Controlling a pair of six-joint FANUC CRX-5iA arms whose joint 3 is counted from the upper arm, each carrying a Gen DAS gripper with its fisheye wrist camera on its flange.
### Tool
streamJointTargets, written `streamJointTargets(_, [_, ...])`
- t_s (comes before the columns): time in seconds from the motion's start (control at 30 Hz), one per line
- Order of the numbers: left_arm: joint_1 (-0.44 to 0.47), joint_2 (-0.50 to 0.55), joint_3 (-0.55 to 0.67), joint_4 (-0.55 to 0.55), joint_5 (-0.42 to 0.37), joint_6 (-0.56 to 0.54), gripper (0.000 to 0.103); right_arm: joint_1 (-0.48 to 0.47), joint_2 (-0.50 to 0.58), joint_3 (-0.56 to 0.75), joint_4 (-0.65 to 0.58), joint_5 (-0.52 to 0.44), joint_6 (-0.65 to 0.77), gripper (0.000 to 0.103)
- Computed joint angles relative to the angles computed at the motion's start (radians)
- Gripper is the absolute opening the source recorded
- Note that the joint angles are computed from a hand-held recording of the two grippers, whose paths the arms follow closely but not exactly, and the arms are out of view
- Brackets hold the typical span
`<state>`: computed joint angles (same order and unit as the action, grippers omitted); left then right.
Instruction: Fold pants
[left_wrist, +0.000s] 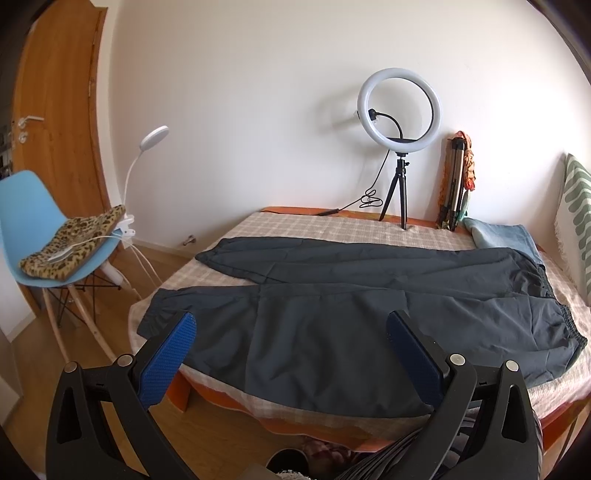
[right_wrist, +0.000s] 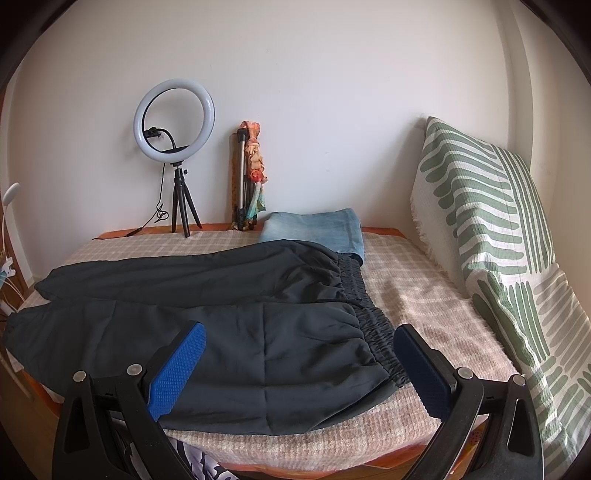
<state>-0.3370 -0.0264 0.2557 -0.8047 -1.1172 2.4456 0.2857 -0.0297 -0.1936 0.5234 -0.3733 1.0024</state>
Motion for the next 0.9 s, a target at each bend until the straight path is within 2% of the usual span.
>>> streamJointTargets(0.9, [0.002,0.001,-0.001,0.004,0.007,0.0,0.102,-0.002,-0.002,-0.002,-0.002,0.002,0.003,0.103])
